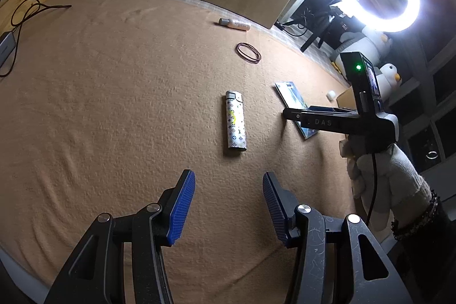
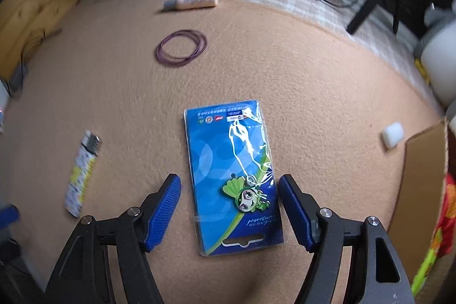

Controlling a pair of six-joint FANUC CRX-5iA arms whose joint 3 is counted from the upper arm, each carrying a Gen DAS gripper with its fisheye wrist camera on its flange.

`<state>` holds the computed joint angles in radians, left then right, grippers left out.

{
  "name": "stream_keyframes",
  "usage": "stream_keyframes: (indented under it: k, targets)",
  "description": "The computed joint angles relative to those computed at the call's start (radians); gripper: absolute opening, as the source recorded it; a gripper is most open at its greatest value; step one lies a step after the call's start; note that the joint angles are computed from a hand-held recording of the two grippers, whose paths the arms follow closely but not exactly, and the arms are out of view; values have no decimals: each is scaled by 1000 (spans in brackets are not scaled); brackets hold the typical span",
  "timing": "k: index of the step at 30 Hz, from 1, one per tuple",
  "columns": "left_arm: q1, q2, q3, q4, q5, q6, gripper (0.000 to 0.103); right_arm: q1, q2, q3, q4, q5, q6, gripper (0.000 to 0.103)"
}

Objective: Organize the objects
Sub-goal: 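Move the right tool to the blue card package and close on it, then carry the blue card package with the right tool into the box and release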

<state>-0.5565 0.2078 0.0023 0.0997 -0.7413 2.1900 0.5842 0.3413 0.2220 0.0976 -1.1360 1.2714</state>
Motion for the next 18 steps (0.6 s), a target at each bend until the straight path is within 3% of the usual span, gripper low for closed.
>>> stream_keyframes:
  k: [6,18]
  targets:
    - [1,-2,-13,9,16,-3,53,-12,-22,-17,-19,5,8,52]
    - [-7,31,10,33,14,-41,53,-20,-141,-119,-91,81,-40,51]
